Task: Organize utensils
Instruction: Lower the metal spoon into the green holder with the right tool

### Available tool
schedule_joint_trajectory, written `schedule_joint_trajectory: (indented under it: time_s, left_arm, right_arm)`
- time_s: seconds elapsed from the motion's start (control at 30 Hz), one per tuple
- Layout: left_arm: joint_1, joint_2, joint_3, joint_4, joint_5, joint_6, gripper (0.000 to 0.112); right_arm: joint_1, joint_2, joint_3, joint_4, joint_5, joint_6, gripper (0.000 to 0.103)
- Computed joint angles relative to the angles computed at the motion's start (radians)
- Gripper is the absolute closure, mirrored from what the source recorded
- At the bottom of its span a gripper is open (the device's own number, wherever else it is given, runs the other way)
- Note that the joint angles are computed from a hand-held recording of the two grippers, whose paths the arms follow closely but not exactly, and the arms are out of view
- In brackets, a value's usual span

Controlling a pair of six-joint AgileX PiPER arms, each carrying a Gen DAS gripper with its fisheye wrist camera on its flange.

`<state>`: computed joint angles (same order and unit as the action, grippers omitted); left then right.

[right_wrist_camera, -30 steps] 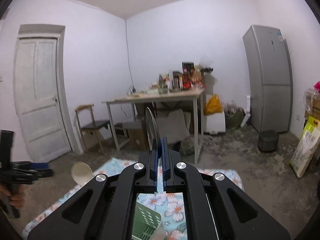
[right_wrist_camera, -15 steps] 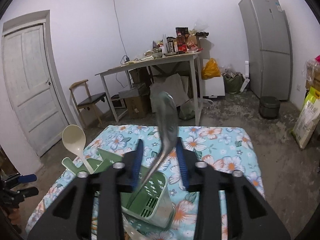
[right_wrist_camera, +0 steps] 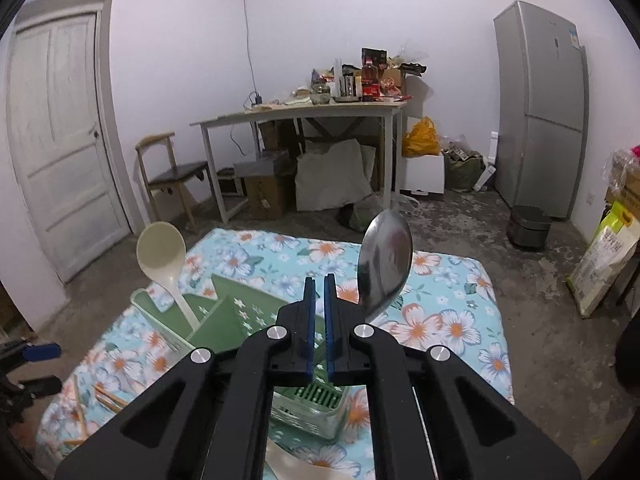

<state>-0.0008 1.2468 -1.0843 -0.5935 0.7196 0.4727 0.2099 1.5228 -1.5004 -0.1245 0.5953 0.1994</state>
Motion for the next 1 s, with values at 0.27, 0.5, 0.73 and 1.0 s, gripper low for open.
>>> schedule_joint_trajectory:
  time_s: [0.27, 0.5, 0.73, 1.0]
  left_arm:
    - [0.044, 0.017, 0.000, -0.045, 0.018, 0.055, 0.041]
    - [0.047, 0.044, -0.005, -0.074, 0.020, 0.075, 0.041]
    - [0.042, 0.074, -0.016, -0.066, 0.022, 0.067, 0.040]
    - [0.053, 0.100, -0.029, -0.050, 0.021, 0.055, 0.040]
  right_arm:
    - [0.009, -0.076, 0.021, -0.034, 0.008, 0.056, 0.084]
    - [-0.097, -0.006, -0.092, 0.085, 0.072, 0.061, 0.037]
    - [-0.083, 0.168, -0.256, 0.005, 0.232, 0.155, 0.068]
    - [0.025, 0.124, -0.138, -0.269, 0.105, 0.299, 0.080]
